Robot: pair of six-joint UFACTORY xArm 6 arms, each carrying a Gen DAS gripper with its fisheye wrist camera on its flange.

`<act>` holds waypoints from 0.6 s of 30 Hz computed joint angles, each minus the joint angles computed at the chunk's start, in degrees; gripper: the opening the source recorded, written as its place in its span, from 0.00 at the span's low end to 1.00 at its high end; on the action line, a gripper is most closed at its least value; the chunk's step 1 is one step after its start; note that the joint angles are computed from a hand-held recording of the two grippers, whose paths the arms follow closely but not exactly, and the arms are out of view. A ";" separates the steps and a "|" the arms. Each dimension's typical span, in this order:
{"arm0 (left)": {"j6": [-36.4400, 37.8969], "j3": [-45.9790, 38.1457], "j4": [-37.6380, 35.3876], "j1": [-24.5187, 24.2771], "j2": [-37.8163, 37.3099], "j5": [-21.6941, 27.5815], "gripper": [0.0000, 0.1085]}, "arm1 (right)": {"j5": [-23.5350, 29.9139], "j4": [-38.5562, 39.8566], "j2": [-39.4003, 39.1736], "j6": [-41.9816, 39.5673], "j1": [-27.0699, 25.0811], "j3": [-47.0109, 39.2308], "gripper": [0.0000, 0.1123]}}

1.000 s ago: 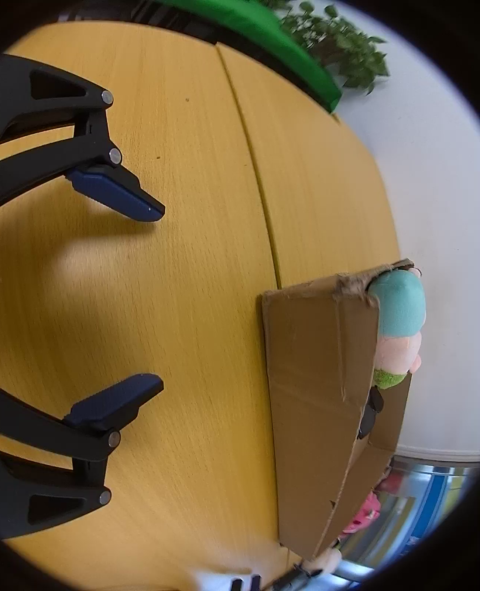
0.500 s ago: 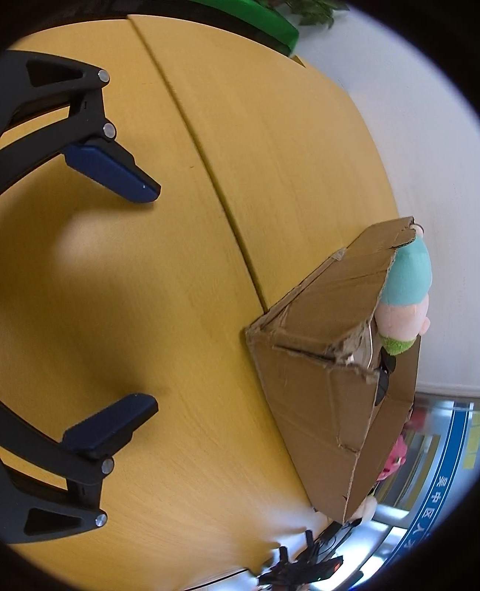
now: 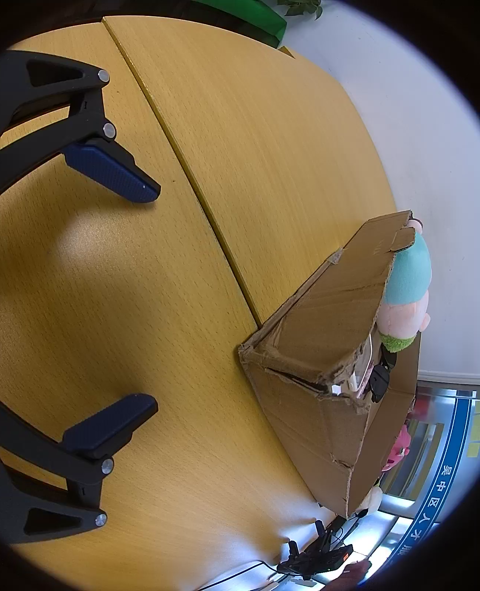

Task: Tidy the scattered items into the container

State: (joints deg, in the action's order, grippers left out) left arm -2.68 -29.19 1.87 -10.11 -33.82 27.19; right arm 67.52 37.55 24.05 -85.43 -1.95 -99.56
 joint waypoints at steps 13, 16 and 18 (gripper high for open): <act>-0.02 -0.26 0.06 -0.07 0.30 -0.03 0.95 | -0.06 0.04 -0.08 -0.04 -0.01 0.14 0.92; 0.00 -0.25 0.05 -0.09 0.30 -0.04 0.95 | -0.05 0.03 -0.07 -0.02 -0.01 0.10 0.92; 0.00 -0.32 0.06 -0.10 0.36 -0.03 0.95 | -0.09 0.05 -0.12 -0.07 -0.02 0.20 0.92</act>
